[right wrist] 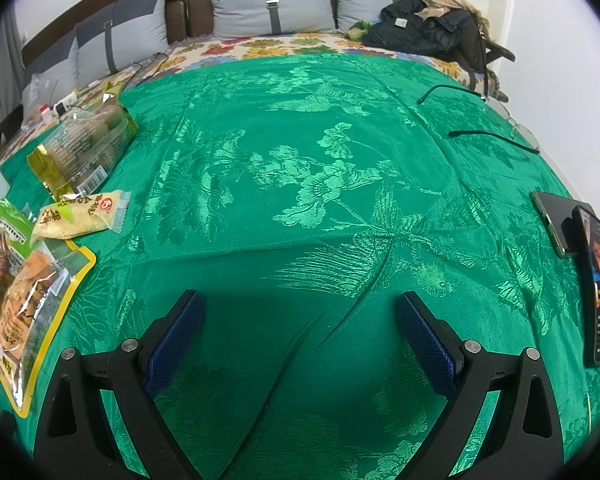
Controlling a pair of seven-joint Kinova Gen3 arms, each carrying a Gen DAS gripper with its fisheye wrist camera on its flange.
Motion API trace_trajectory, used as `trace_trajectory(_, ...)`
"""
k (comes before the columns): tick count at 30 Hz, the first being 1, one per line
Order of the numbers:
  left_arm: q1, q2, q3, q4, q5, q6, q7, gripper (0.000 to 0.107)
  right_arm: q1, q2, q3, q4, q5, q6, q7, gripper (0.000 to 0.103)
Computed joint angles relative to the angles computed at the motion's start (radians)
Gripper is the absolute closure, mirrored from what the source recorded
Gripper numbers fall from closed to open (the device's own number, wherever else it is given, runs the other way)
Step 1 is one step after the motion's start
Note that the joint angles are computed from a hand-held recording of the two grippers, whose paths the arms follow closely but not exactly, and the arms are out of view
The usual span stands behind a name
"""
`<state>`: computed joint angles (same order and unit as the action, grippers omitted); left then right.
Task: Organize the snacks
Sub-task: 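Move the left tool back over the remaining snacks, then grasp the long yellow sausage pack with the left tool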
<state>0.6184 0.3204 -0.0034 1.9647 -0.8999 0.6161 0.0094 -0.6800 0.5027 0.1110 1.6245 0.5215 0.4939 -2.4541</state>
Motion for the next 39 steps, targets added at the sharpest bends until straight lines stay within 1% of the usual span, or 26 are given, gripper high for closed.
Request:
trace_trajectory(3, 0.000, 0.000, 0.000, 0.000, 0.000, 0.001, 0.000, 0.005, 0.036, -0.001, -0.033, -0.004, -0.022, -0.001, 0.056, 0.004)
trace_trajectory(5, 0.003, 0.001, -0.002, -0.001, 0.001, 0.000, -0.001, 0.005, 0.049, -0.012, -0.041, 0.017, -0.027, -0.027, 0.088, 0.004)
trace_trajectory(6, 0.022, 0.000, -0.027, -0.001, 0.012, -0.006, -0.010, 0.005, 0.056, -0.016, -0.045, 0.025, -0.033, -0.036, 0.105, 0.004)
trace_trajectory(9, 0.129, 0.006, -0.163, -0.006, 0.077, -0.037, -0.066, 0.004, 0.049, -0.021, -0.035, 0.034, -0.041, -0.048, 0.124, 0.004)
trace_trajectory(10, 0.155, 0.008, -0.196, -0.006, 0.092, -0.045, -0.078, 0.005, 0.046, -0.022, -0.031, 0.038, -0.043, -0.053, 0.127, 0.004)
trace_trajectory(11, 0.166, 0.008, -0.211, -0.006, 0.102, -0.048, -0.088, 0.004, 0.043, -0.022, -0.027, 0.038, -0.045, -0.054, 0.129, 0.004)
trace_trajectory(12, 0.163, 0.008, -0.207, -0.006, 0.100, -0.048, -0.086, 0.004, 0.040, -0.022, -0.025, 0.036, -0.047, -0.052, 0.130, 0.004)
trace_trajectory(13, 0.145, 0.006, -0.185, -0.005, 0.089, -0.043, -0.077, 0.005, 0.038, -0.022, -0.023, 0.036, -0.049, -0.052, 0.132, 0.004)
trace_trajectory(15, 0.079, -0.002, -0.105, -0.001, 0.061, -0.030, -0.062, 0.005, 0.035, -0.021, -0.019, 0.037, -0.052, -0.053, 0.133, 0.004)
trace_trajectory(17, -0.006, -0.017, -0.012, 0.004, 0.075, -0.020, -0.112, 0.005, 0.033, -0.021, -0.016, 0.037, -0.054, -0.054, 0.135, 0.004)
trace_trajectory(18, -0.037, -0.029, 0.020, 0.011, 0.091, -0.015, -0.128, 0.005, 0.033, -0.021, -0.015, 0.037, -0.055, -0.054, 0.136, 0.004)
trace_trajectory(19, -0.051, -0.039, 0.034, 0.018, 0.101, -0.011, -0.129, 0.005, 0.032, -0.021, -0.014, 0.038, -0.056, -0.055, 0.136, 0.004)
trace_trajectory(21, -0.070, -0.068, 0.035, 0.041, 0.129, -0.026, -0.148, 0.005, 0.031, -0.021, -0.013, 0.038, -0.057, -0.055, 0.137, 0.004)
trace_trajectory(23, -0.078, -0.103, 0.019, 0.059, 0.121, -0.027, -0.142, 0.005, 0.030, -0.021, -0.011, 0.038, -0.057, -0.055, 0.137, 0.004)
trace_trajectory(24, -0.104, -0.120, 0.028, 0.052, 0.122, -0.009, -0.162, 0.005, 0.029, -0.021, -0.010, 0.038, -0.057, -0.055, 0.137, 0.004)
trace_trajectory(28, -0.288, -0.131, 0.118, -0.034, 0.175, 0.055, -0.321, 0.005, 0.028, -0.021, -0.009, 0.038, -0.058, -0.056, 0.137, 0.004)
trace_trajectory(30, -0.380, -0.085, 0.168, -0.112, 0.194, 0.091, -0.402, 0.005, 0.027, -0.021, -0.008, 0.038, -0.057, -0.056, 0.137, 0.004)
trace_trajectory(31, -0.427, -0.054, 0.207, -0.159, 0.203, 0.130, -0.443, 0.007, 0.027, -0.021, -0.008, 0.038, -0.058, -0.056, 0.137, 0.004)
trace_trajectory(32, -0.473, -0.017, 0.248, -0.205, 0.196, 0.166, -0.484, 0.010, 0.027, -0.021, -0.008, 0.038, -0.058, -0.056, 0.137, 0.004)
trace_trajectory(34, -0.563, 0.057, 0.341, -0.290, 0.194, 0.231, -0.565, 0.010, 0.027, -0.021, -0.008, 0.038, -0.057, -0.057, 0.136, 0.004)
trace_trajectory(37, -0.666, 0.179, 0.480, -0.408, 0.199, 0.325, -0.687, 0.012, 0.027, -0.021, -0.008, 0.038, -0.058, -0.057, 0.136, 0.004)
trace_trajectory(38, -0.688, 0.199, 0.508, -0.418, 0.199, 0.333, -0.728, 0.021, 0.027, -0.021, -0.007, 0.038, -0.057, -0.057, 0.137, 0.004)
trace_trajectory(39, -0.708, 0.201, 0.526, -0.421, 0.209, 0.325, -0.752, 0.027, 0.027, -0.021, -0.007, 0.038, -0.057, -0.057, 0.137, 0.004)
